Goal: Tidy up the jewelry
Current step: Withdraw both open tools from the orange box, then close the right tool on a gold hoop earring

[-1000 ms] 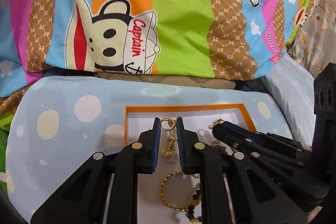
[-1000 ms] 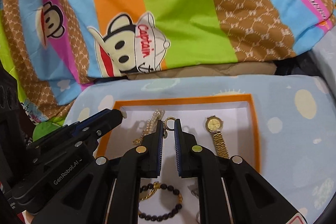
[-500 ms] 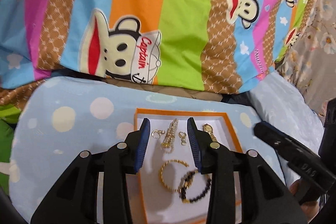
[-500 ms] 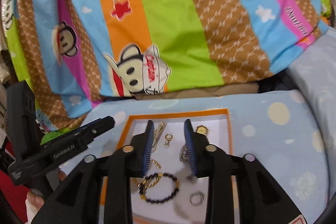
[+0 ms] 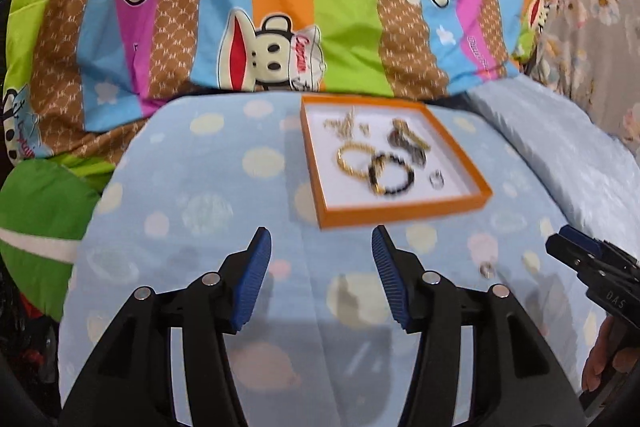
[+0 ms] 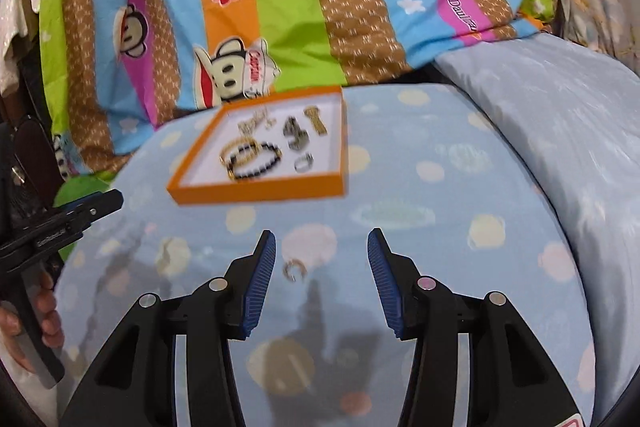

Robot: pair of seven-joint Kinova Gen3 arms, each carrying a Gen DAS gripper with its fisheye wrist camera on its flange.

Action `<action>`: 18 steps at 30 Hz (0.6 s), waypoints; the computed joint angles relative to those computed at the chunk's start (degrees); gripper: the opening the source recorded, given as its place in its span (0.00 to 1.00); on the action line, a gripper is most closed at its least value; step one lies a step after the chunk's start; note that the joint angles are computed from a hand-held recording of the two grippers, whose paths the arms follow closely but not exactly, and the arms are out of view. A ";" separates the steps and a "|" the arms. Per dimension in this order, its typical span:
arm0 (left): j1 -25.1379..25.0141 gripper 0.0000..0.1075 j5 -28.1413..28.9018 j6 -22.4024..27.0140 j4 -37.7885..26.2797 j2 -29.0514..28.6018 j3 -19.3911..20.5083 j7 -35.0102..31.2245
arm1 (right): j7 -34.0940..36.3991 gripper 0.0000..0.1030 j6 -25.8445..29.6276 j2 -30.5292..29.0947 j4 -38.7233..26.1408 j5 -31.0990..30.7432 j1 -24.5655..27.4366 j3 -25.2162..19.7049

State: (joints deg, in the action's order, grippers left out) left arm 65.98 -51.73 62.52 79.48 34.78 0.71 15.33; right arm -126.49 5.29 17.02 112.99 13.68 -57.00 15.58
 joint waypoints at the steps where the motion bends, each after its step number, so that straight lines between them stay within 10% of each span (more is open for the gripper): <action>1: 0.41 0.47 0.27 0.66 -0.49 0.63 0.19 0.04 | -0.73 0.46 -0.67 0.34 0.92 0.23 -1.79 1.59; 18: 2.75 0.47 8.65 3.93 -8.97 9.34 -1.71 -4.80 | 5.80 0.46 -2.66 4.40 2.72 -9.52 -7.02 3.75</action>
State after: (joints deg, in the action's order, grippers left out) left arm 68.74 -43.09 66.45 70.52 44.12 -0.99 10.53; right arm -120.69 2.63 21.43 115.71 4.16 -64.02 19.33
